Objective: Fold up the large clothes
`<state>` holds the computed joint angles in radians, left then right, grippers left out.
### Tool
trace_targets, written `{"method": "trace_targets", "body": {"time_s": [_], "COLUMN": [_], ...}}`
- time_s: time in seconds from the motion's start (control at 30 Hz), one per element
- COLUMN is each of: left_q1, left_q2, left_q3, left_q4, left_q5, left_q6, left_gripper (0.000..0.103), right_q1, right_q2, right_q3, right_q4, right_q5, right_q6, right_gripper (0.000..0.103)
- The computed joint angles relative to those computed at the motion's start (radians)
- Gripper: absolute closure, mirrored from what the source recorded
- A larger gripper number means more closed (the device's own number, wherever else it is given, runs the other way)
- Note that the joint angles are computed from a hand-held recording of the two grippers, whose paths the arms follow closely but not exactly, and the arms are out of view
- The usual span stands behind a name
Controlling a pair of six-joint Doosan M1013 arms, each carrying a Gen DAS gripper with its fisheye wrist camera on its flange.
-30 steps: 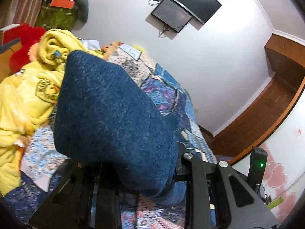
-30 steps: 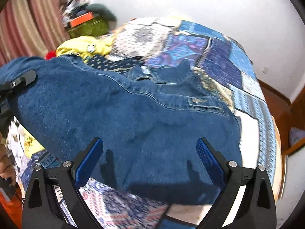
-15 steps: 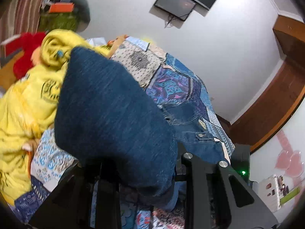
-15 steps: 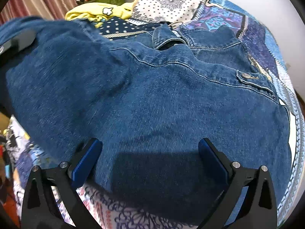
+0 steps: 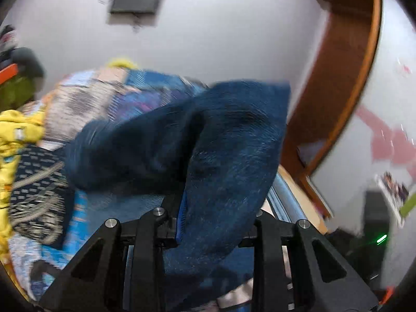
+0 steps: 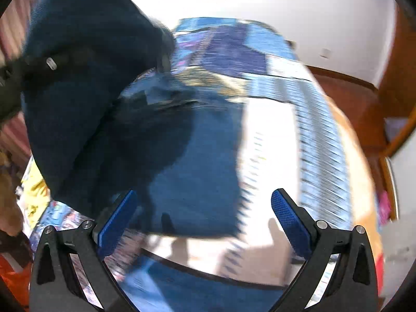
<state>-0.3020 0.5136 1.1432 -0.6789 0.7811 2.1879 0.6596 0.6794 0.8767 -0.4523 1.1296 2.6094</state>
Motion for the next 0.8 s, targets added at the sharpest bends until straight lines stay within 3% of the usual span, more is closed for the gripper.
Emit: {"method": "trace_targets", "body": {"time_s": [0.2, 0.43, 0.53, 0.6, 0.8], "left_q1": [-0.061, -0.051, -0.041, -0.038, 0.001], "left_q2": [0.020, -0.001, -0.008, -0.021, -0.072], "left_q3": [0.037, 0.074, 0.068, 0.078, 0.110], "left_q4": [0.190, 0.221, 0.234, 0.227, 0.183], "left_q5": [0.106, 0.146, 0.186, 0.214, 0.200], "left_q6": [0.052, 0.134, 0.150, 0.158, 0.130], "left_gripper": [0.076, 0.073, 0.058, 0.034, 0.032], "right_q1": [-0.003, 0.006, 0.014, 0.022, 0.040], "right_q2": [-0.101, -0.153, -0.159, -0.160, -0.130], "right_q3": [0.162, 0.230, 0.224, 0.215, 0.141], "right_q4": [-0.044, -0.074, -0.095, -0.124, -0.179], "right_q5": [0.011, 0.018, 0.005, -0.002, -0.040], "right_q6": [0.140, 0.229, 0.231, 0.223, 0.165], "right_gripper": [0.001, 0.001, 0.001, 0.001, 0.001]}}
